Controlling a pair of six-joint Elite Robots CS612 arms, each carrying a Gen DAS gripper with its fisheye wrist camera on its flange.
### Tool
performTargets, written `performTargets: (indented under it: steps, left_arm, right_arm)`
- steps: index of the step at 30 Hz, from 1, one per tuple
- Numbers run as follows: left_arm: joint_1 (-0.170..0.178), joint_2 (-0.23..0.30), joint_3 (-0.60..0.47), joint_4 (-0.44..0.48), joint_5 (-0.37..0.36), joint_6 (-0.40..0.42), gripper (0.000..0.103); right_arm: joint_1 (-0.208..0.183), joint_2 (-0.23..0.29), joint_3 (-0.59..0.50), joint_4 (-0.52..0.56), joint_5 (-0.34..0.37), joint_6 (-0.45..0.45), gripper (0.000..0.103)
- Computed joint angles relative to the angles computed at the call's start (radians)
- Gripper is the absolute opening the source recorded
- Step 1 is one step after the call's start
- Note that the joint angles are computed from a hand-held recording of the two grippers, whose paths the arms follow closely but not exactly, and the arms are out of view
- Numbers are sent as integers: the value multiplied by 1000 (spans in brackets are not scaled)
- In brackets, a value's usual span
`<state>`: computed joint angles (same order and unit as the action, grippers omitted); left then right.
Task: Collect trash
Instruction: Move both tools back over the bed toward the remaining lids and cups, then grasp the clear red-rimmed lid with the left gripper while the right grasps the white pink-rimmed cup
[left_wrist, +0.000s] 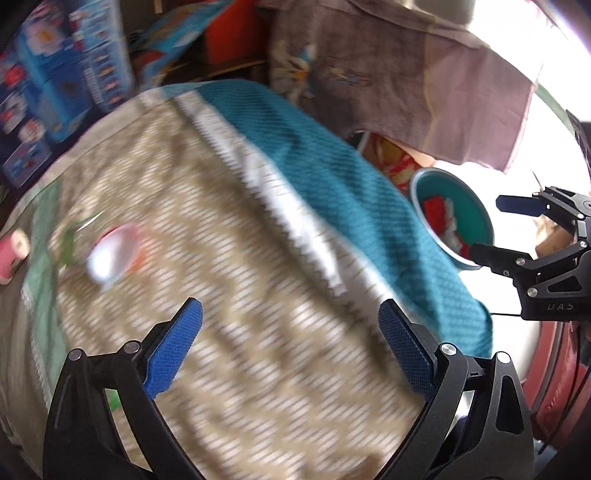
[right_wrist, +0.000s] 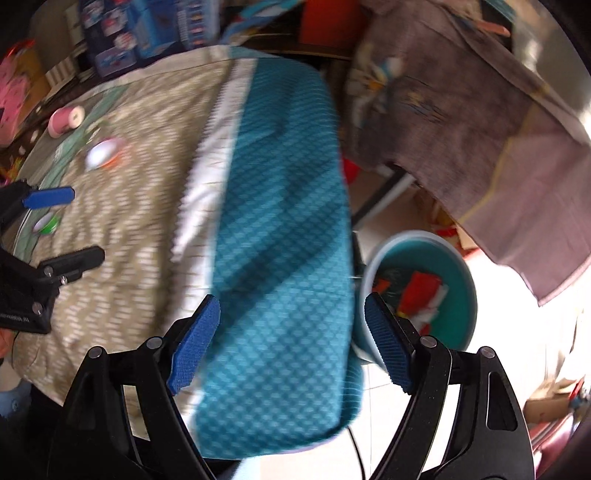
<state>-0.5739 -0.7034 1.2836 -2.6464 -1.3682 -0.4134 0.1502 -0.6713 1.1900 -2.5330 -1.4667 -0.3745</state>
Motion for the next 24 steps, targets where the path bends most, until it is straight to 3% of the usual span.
performTargets:
  steps: [12,19,24]
  left_arm:
    - [56,-142,302,-157,68,-135,96]
    - [91,-160,371,-166,46,-149,96]
    - [104,-141,360,-154,21,-123,96]
  right_arm:
    - [110,-7,7,18,-9,-110,77]
    - [156,24,-54,73,-5,-137,77]
    - [173,51,-112,113,-12,-128,77]
